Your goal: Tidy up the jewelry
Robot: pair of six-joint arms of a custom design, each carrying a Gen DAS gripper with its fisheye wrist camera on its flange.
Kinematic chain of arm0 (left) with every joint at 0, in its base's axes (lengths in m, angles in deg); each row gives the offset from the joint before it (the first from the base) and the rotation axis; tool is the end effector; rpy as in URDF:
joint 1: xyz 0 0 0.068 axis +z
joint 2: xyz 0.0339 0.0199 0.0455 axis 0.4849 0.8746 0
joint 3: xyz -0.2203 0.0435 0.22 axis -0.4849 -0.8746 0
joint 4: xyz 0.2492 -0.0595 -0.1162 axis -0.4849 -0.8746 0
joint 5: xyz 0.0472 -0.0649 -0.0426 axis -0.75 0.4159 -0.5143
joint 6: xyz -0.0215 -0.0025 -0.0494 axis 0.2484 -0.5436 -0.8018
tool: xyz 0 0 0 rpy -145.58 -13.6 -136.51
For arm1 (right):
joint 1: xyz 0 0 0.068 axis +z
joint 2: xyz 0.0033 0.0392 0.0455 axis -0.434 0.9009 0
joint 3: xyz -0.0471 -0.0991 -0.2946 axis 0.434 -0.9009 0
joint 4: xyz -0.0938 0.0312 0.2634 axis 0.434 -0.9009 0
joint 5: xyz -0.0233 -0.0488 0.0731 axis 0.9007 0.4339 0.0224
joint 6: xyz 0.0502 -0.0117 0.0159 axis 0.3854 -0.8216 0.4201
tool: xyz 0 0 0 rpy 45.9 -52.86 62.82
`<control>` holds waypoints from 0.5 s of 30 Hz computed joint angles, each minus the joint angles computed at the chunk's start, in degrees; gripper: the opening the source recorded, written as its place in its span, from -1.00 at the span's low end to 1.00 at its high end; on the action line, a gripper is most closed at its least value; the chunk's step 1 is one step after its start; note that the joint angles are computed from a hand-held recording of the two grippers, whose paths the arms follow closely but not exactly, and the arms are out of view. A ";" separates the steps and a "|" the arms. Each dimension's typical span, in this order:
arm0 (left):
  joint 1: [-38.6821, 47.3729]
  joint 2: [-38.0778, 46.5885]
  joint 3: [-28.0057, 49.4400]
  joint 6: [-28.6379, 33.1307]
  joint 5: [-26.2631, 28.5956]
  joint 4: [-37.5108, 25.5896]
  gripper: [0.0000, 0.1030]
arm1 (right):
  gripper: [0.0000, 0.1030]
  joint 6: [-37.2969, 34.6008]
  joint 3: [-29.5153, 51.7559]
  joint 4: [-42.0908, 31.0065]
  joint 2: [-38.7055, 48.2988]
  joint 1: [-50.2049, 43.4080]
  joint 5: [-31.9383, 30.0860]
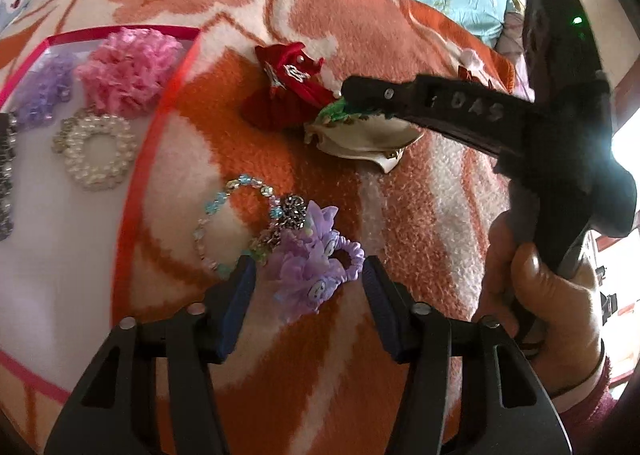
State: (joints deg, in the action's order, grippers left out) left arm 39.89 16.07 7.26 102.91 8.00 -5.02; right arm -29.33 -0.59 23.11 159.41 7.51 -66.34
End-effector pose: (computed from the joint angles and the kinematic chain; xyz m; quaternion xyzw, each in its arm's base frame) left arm 0.1334 0.0082 0.1309 0.1160 0.9515 -0.1979 0.2050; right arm 0.1919 0.1266 0.1178 -0.0242 0.9256 0.2082 0.3153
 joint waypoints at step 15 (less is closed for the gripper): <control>15.46 -6.85 5.38 12.84 7.49 -15.43 -0.72 | -0.75 2.88 -7.62 -7.63 -23.91 -1.85 -1.61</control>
State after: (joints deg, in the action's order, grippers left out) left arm 55.35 9.22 12.64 115.75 15.49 -20.45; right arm -26.45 -8.21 15.48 135.50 5.66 -67.95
